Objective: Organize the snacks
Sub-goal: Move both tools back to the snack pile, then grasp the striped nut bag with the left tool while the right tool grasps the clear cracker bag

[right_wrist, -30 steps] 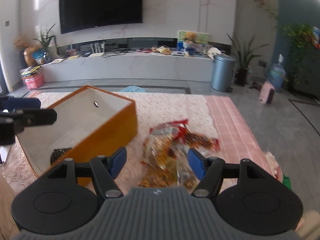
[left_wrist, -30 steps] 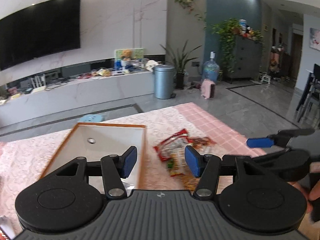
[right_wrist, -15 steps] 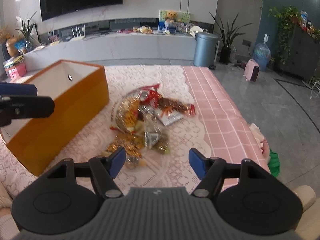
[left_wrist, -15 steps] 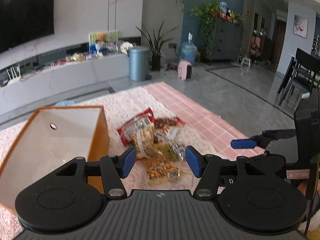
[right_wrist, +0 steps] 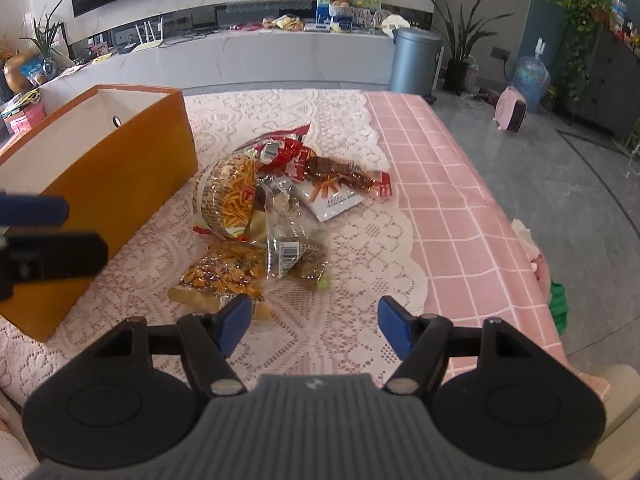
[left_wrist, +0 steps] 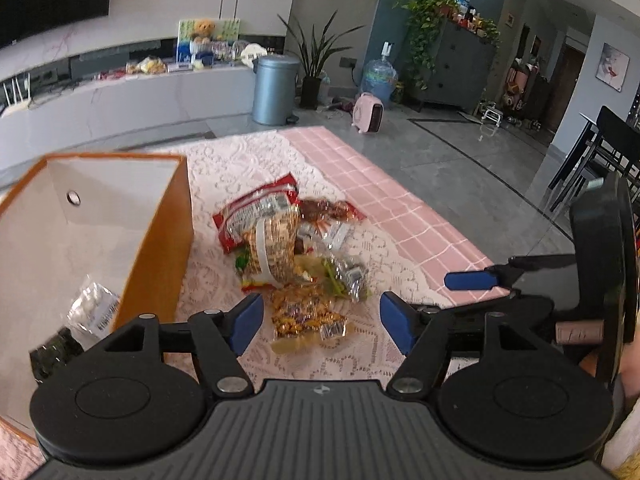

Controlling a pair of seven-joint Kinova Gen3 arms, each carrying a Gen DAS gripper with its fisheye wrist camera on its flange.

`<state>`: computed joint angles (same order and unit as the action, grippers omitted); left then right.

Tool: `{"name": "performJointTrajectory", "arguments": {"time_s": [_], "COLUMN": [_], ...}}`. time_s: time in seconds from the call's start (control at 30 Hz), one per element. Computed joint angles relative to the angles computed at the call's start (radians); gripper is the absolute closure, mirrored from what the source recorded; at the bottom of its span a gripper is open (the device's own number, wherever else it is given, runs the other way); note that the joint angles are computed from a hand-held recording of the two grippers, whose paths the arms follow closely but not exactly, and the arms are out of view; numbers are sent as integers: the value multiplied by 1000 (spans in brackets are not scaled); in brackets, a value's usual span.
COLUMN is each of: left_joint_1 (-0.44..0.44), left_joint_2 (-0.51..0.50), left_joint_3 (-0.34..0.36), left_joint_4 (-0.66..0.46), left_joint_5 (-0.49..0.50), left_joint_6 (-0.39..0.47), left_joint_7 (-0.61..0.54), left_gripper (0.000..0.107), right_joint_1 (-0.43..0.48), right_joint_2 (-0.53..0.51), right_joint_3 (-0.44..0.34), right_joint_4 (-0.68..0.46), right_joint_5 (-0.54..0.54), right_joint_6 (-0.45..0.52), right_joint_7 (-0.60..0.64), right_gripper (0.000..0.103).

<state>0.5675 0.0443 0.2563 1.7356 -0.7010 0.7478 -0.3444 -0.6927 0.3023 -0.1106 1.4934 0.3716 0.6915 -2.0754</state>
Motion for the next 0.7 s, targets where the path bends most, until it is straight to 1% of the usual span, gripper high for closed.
{"name": "performJointTrajectory", "arguments": {"time_s": [0.1,0.2,0.3,0.4,0.5,0.6,0.67,0.7], "left_joint_1": [-10,-8,-10,-7,-15,-27,-27,-28], "left_joint_2": [11,38,51,67,85,97,104,107], "left_joint_3": [-6,-17,-33,-50,-65,-76,-86,-90], "left_joint_4": [3,-7,-9,-13,-24,-38,-40,-40], "left_joint_5": [42,60,87,97,134,183,194,198], "left_joint_6": [-7,-1,-12,-19,-15,-17,-25,-30], "left_joint_7": [-32,-46,-70,-59,-77,-111,-114,-115], "left_gripper": [29,29,29,29,31,32,32,32], "right_joint_1": [34,65,66,68,78,78,76,73], "right_joint_2": [26,52,75,106,136,162,183,197], "right_joint_3": [-12,-18,-13,-14,-18,-10,-3,1], "right_joint_4": [-31,-64,-86,-121,-155,-175,-190,-208], "right_joint_5": [-58,-125,-138,-154,-183,-202,-211,-216], "right_joint_6": [13,23,5,4,-3,-20,-30,-17], "right_joint_7": [32,63,93,137,188,213,221,224], "right_gripper": [32,32,32,32,33,33,33,34]}}
